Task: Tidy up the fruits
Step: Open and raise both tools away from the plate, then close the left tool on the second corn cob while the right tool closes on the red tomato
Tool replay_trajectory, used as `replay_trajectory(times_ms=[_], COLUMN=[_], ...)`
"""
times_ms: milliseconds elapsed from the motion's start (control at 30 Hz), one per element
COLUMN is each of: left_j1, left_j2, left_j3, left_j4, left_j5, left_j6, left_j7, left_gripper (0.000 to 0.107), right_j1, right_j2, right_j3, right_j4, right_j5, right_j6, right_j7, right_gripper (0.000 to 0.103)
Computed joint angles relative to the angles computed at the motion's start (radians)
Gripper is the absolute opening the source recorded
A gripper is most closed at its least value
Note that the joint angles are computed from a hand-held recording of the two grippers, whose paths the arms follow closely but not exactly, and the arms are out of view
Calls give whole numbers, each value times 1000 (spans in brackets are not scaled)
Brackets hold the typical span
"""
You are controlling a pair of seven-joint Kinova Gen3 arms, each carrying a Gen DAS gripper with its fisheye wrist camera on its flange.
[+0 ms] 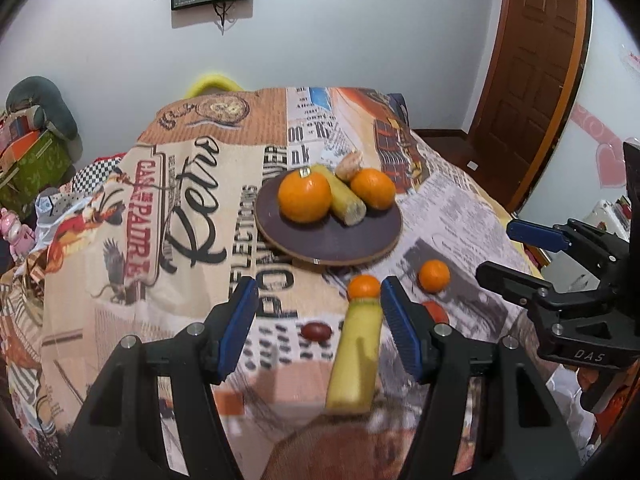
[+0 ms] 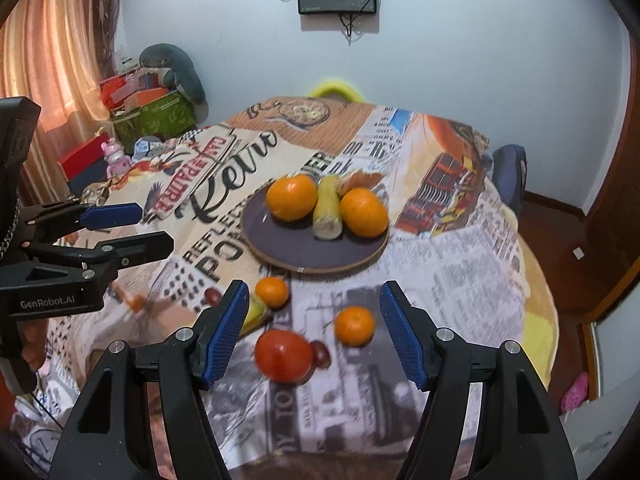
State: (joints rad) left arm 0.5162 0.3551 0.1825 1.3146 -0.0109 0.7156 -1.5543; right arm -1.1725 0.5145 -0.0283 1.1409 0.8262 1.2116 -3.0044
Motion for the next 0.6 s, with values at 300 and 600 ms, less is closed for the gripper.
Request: replay_trajectory(times_ms=[300, 600], left_j1=[-2, -5], left_j2=[19, 84], left_j3=[6, 25], left_j4=[40, 6], left_j5=[14, 63], left_j6=[28, 67], left_j7=[-6, -42], left_gripper=[63, 57], right_j1=[26, 87], right_j2=[23, 24], right_j3=[-16, -23], right_j4=[29, 90], right_j5=[-82, -186], right_j6=[-65, -194], right_j7=[-27, -36], right_gripper=[64, 64])
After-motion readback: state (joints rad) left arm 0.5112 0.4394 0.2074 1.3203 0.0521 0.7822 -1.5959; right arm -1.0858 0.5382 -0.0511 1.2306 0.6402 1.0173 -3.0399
